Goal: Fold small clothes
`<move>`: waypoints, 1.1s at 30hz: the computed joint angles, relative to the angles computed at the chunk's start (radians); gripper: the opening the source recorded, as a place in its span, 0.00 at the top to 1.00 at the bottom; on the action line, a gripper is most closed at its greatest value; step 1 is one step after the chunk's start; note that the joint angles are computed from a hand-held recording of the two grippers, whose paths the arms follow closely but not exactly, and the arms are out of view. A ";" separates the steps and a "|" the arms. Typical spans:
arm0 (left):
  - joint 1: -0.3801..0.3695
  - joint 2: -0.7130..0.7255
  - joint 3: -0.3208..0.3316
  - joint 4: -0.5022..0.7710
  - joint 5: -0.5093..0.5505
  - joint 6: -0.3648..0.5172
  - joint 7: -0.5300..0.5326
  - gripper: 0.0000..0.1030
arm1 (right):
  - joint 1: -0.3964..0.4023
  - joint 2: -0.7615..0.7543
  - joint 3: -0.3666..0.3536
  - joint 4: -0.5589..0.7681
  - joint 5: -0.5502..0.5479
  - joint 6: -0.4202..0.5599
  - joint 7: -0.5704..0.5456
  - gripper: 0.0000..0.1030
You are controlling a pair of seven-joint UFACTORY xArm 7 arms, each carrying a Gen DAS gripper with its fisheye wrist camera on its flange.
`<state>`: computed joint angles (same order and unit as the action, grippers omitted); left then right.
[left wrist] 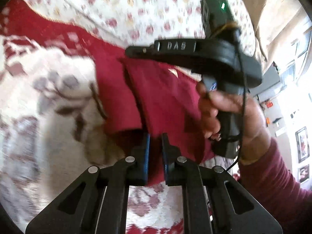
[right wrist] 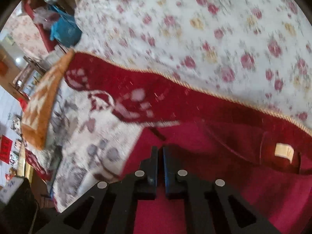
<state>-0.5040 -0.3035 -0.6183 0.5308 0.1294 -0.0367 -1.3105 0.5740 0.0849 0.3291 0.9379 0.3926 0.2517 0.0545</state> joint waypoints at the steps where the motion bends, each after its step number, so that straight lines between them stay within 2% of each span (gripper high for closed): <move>1: 0.006 -0.028 -0.005 -0.012 0.000 0.010 -0.007 0.90 | -0.002 0.006 0.011 0.008 0.039 -0.018 -0.028 0.99; 3: -0.023 -0.029 0.023 -0.019 -0.014 0.035 -0.007 0.90 | -0.010 0.035 0.035 0.034 0.119 -0.037 -0.080 0.99; 6: -0.067 -0.018 0.046 -0.025 -0.030 0.033 -0.012 0.90 | 0.029 0.097 0.006 0.061 0.017 -0.050 0.040 0.99; 8: -0.060 -0.033 0.026 -0.025 -0.028 0.049 -0.032 0.90 | 0.003 0.075 0.033 0.032 0.016 -0.049 0.044 0.99; 10: -0.072 -0.030 0.030 -0.017 -0.023 0.063 -0.032 0.89 | 0.036 0.011 -0.014 -0.020 -0.103 -0.028 0.131 0.98; 11: -0.076 -0.030 0.027 -0.011 -0.020 0.073 -0.036 0.85 | 0.037 -0.006 -0.018 -0.035 -0.134 -0.028 0.148 0.98; 12: -0.069 -0.029 0.017 -0.004 -0.012 0.080 -0.045 0.74 | 0.037 -0.031 -0.024 -0.050 -0.170 -0.016 0.164 0.97; 13: -0.037 -0.019 -0.009 0.006 0.008 0.068 -0.060 0.57 | 0.034 -0.040 -0.026 -0.052 -0.190 -0.002 0.171 0.91; 14: -0.016 -0.019 -0.031 0.008 0.024 0.051 -0.075 0.51 | 0.032 -0.042 -0.028 -0.049 -0.211 0.015 0.184 0.79; 15: 0.009 -0.023 -0.060 0.010 0.038 0.034 -0.091 0.44 | 0.029 -0.039 -0.029 -0.044 -0.213 0.029 0.189 0.70; 16: 0.024 -0.025 -0.080 0.014 0.051 0.029 -0.096 0.44 | 0.024 -0.033 -0.026 -0.039 -0.183 0.035 0.178 0.62; 19: 0.043 0.007 -0.098 0.048 0.080 0.064 -0.089 0.43 | 0.015 -0.029 -0.015 -0.038 -0.100 0.031 0.134 0.62; 21: 0.050 0.052 -0.095 0.068 0.101 0.068 -0.095 0.43 | 0.018 -0.026 -0.016 -0.034 -0.111 0.039 0.149 0.62; 23: 0.104 0.100 -0.133 0.089 0.159 0.053 -0.132 0.43 | 0.025 -0.004 -0.021 -0.007 -0.163 0.082 0.181 0.61; 25: 0.193 0.127 -0.204 0.112 0.254 0.042 -0.184 0.46 | 0.034 0.026 -0.031 0.022 -0.238 0.123 0.230 0.61; 26: 0.218 0.132 -0.224 0.120 0.290 0.040 -0.203 0.55 | 0.033 0.039 -0.032 0.032 -0.250 0.135 0.236 0.61; 27: 0.218 0.140 -0.218 0.127 0.307 0.043 -0.209 0.80 | 0.025 0.046 -0.027 0.032 -0.230 0.127 0.217 0.61; 28: 0.194 0.141 -0.191 0.131 0.302 0.066 -0.207 0.91 | 0.018 0.043 -0.024 0.025 -0.216 0.116 0.205 0.69; 29: 0.172 0.133 -0.159 0.120 0.298 0.050 -0.209 0.91 | 0.019 0.039 -0.031 0.023 -0.234 0.121 0.217 0.81; 31: 0.113 0.099 -0.082 0.086 0.274 0.002 -0.198 0.93 | -0.002 0.025 -0.016 0.007 -0.168 0.097 0.157 0.88; 33: 0.088 0.042 -0.051 0.068 0.245 0.011 -0.161 0.93 | -0.012 0.011 -0.005 -0.006 -0.103 0.061 0.111 0.89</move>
<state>-0.4164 -0.2618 -0.6689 0.5993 0.3742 -0.0252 -1.4715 0.5620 0.0964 0.3238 0.9317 0.2896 0.3129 0.1656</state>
